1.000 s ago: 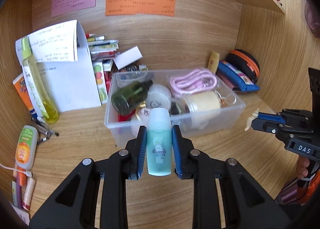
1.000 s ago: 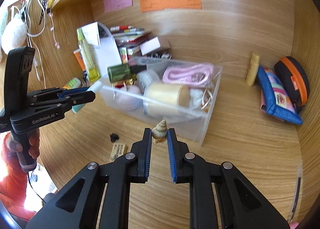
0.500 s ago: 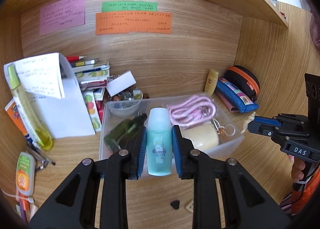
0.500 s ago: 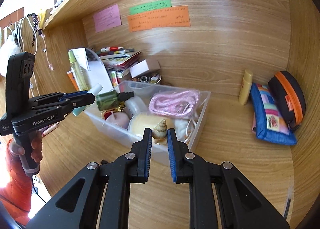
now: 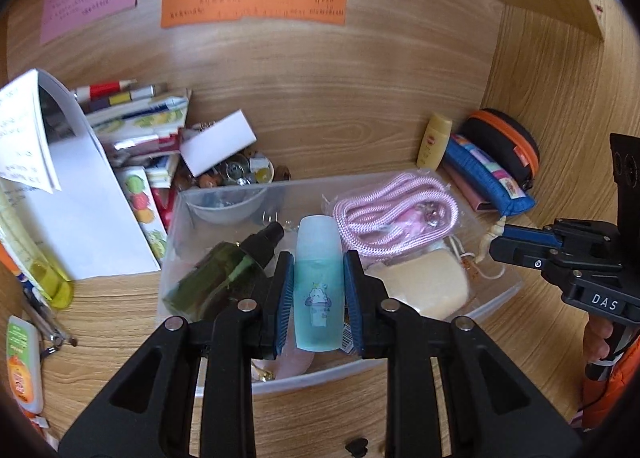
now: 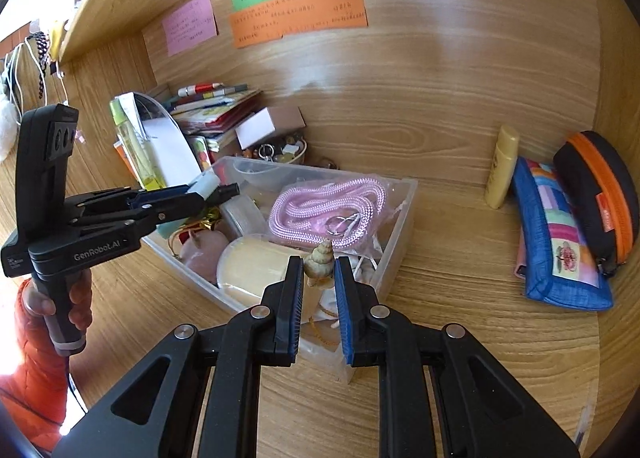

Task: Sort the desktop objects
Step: 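Open both tools to release the teal bottle and seashell into the box, then grasp the beige eraser with the right tool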

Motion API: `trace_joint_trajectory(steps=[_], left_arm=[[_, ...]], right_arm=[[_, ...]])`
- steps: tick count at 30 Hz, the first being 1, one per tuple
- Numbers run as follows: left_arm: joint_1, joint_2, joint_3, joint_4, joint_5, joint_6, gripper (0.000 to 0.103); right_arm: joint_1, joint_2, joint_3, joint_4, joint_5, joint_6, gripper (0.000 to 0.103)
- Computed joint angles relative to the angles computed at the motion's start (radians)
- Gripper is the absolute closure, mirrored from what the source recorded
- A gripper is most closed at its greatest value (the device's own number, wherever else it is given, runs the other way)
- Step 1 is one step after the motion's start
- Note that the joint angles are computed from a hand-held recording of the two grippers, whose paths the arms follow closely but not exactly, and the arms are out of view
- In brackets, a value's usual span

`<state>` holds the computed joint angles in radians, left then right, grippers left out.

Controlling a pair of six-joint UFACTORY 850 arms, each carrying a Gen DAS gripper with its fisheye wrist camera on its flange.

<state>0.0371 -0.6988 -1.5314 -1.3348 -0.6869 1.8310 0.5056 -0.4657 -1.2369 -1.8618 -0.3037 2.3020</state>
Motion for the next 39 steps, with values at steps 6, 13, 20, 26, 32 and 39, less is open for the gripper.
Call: trace_joint_trajectory(steps=[6, 13, 20, 26, 32, 39], left_arm=[[-0.010, -0.031, -0.031, 0.044, 0.008, -0.048, 0.079], [-0.010, -0.028, -0.027, 0.043, 0.012, -0.039, 0.079], [-0.004, -0.006, -0.007, 0.026, 0.001, -0.015, 0.077], [0.008, 0.043, 0.051, -0.048, 0.016, 0.070, 0.057], [0.029, 0.104, 0.126, -0.155, 0.026, 0.186, 0.040], [0.064, 0.163, 0.199, -0.241, 0.019, 0.272, 0.022]], right_arm=[[-0.017, -0.037, -0.030, 0.070, 0.023, -0.065, 0.089], [-0.019, -0.057, -0.051, 0.090, 0.041, -0.108, 0.089], [-0.011, -0.046, -0.049, 0.120, 0.015, -0.134, 0.089], [0.000, -0.021, -0.028, 0.102, -0.007, -0.096, 0.084], [0.040, 0.006, -0.006, 0.137, -0.093, -0.118, 0.056], [0.087, 0.030, 0.012, 0.189, -0.170, -0.146, 0.035]])
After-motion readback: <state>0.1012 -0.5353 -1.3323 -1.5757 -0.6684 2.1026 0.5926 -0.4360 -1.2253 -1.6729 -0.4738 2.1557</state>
